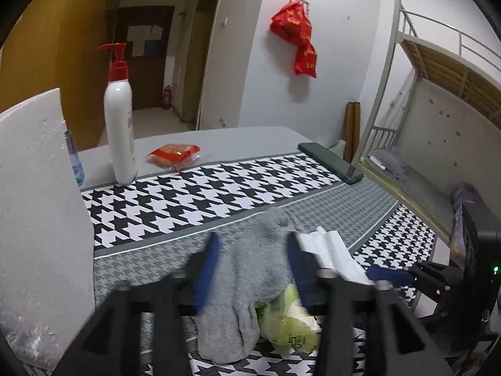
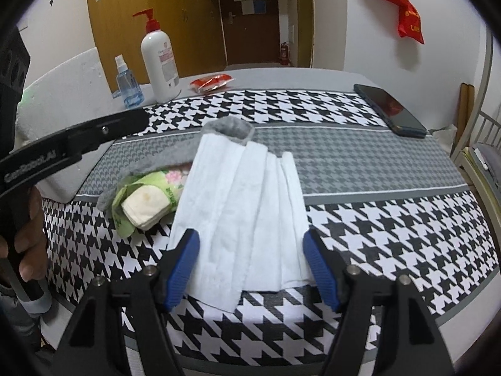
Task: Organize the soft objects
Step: 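Lift the grey sock with the left gripper while the right gripper grasps and lifts the white tissues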
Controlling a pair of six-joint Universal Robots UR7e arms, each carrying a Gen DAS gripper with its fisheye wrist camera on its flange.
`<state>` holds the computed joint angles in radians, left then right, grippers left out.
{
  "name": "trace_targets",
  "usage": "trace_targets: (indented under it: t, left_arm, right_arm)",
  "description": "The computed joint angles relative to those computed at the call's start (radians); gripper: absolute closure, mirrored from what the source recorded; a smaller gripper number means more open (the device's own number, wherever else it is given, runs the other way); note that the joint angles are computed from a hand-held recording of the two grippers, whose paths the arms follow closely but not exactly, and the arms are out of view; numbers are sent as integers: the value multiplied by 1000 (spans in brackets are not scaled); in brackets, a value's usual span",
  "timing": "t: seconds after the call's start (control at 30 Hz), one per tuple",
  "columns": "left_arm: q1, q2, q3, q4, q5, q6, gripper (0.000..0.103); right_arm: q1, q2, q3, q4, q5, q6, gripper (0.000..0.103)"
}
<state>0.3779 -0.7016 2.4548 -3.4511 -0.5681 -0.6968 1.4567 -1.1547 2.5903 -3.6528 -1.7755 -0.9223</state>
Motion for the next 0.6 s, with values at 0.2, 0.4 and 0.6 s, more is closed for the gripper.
trace_targets:
  t: [0.2, 0.4, 0.6]
  left_arm:
    - [-5, 5, 5, -27, 11, 4, 32]
    - [-4, 10, 0, -25, 3, 8, 22]
    - [28, 8, -34, 42, -33, 0, 21]
  right_arm:
    - [7, -29, 13, 18, -2, -33, 91]
    - [-57, -191, 46, 88, 115, 6, 97]
    - [-111, -257, 57, 94, 159, 20, 97]
